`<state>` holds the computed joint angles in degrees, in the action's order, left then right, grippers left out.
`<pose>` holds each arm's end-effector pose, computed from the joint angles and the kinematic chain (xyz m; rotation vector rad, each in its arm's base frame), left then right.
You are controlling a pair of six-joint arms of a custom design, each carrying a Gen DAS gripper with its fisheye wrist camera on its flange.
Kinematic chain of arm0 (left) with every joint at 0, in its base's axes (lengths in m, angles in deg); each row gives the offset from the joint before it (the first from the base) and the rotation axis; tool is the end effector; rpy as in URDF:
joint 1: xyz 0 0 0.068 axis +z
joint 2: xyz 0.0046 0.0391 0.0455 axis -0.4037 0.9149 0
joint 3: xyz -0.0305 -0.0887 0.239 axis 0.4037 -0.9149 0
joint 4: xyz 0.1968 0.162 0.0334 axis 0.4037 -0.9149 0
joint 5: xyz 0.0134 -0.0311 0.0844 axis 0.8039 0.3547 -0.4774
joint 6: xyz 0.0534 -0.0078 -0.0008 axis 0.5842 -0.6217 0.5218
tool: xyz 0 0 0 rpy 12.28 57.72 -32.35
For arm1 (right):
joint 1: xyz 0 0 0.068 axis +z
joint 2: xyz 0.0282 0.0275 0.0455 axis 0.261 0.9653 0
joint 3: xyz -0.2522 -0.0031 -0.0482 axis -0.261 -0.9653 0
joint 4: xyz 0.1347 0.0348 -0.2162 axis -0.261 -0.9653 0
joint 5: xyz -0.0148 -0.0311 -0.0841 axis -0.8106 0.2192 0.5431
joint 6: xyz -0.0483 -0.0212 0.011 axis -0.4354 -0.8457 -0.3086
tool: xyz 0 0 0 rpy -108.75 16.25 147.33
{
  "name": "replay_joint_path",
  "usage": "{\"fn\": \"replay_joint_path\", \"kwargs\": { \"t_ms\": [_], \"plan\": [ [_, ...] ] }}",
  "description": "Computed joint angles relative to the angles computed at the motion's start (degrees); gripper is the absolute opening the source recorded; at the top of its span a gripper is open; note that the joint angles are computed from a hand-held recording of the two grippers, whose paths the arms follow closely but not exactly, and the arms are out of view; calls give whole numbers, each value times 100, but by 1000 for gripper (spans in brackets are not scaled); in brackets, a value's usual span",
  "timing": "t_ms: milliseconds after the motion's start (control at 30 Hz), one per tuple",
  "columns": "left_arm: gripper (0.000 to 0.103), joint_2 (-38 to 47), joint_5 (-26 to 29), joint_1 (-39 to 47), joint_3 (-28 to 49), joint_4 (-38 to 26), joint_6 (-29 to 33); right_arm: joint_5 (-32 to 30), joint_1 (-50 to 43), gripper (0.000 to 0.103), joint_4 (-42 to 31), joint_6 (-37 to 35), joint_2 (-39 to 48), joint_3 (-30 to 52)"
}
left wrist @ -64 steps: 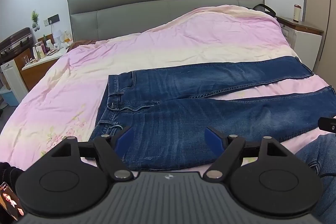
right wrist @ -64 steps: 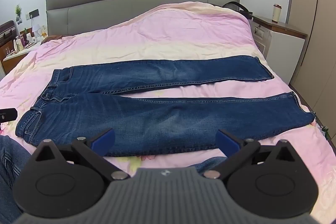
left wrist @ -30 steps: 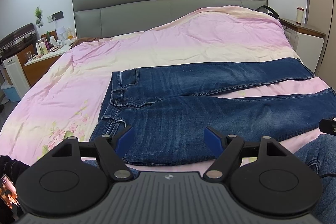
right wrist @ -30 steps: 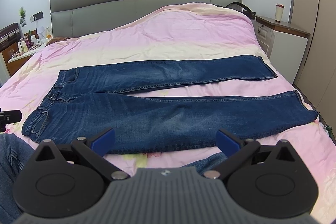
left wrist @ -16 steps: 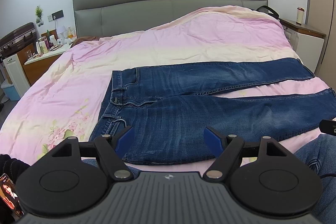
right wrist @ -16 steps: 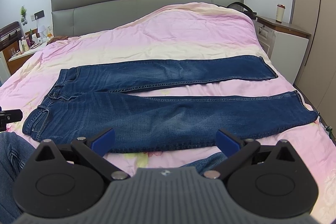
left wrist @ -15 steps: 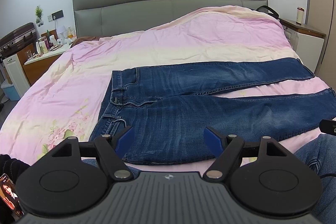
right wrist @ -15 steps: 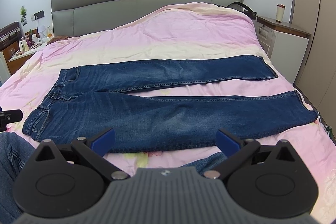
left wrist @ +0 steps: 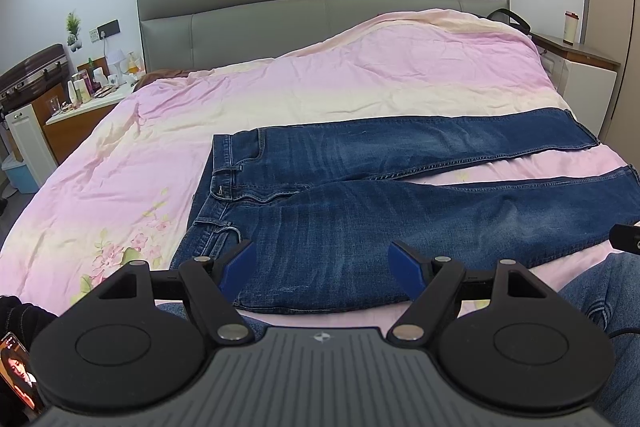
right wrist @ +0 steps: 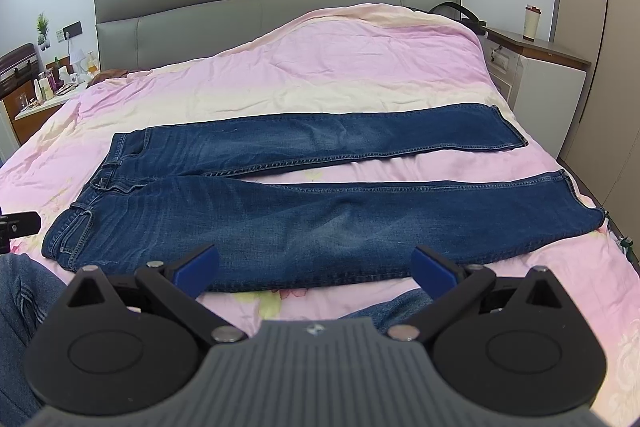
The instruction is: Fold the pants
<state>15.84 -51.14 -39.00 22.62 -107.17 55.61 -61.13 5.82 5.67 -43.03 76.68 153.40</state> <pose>0.3364 -0.0930 0.3541 0.4613 2.2041 -0.1220 0.2346 -0.0431 0.3356 0.4259 2.2350 -0.1490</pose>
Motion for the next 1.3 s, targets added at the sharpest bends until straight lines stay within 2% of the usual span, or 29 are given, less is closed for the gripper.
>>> {"fn": "replay_joint_path", "kwargs": {
  "t_ms": [633, 833, 967, 1067, 1167, 1300],
  "plan": [
    [89, 59, 7, -35, 46, -13, -20, 9, -4, 98, -59, -54, -2, 95],
    [89, 0, 228, 43, -43, 121, 142, 67, 42, 98, -47, -47, -108, 39],
    [88, 137, 722, 284, 99, 105, 674, 84, -30, 98, 202, -359, -240, -126],
    [86, 437, 1110, 518, 436, -92, 1382, -343, -405, 98, 689, -1092, -427, -399],
    [82, 890, 1448, 764, 961, -512, 2225, -785, -869, 97, 849, -1851, -259, -339],
    [81, 1763, 1761, 1036, 2069, -1498, 3398, -1411, -1552, 81, 726, -2757, 296, 35]
  ]
}}
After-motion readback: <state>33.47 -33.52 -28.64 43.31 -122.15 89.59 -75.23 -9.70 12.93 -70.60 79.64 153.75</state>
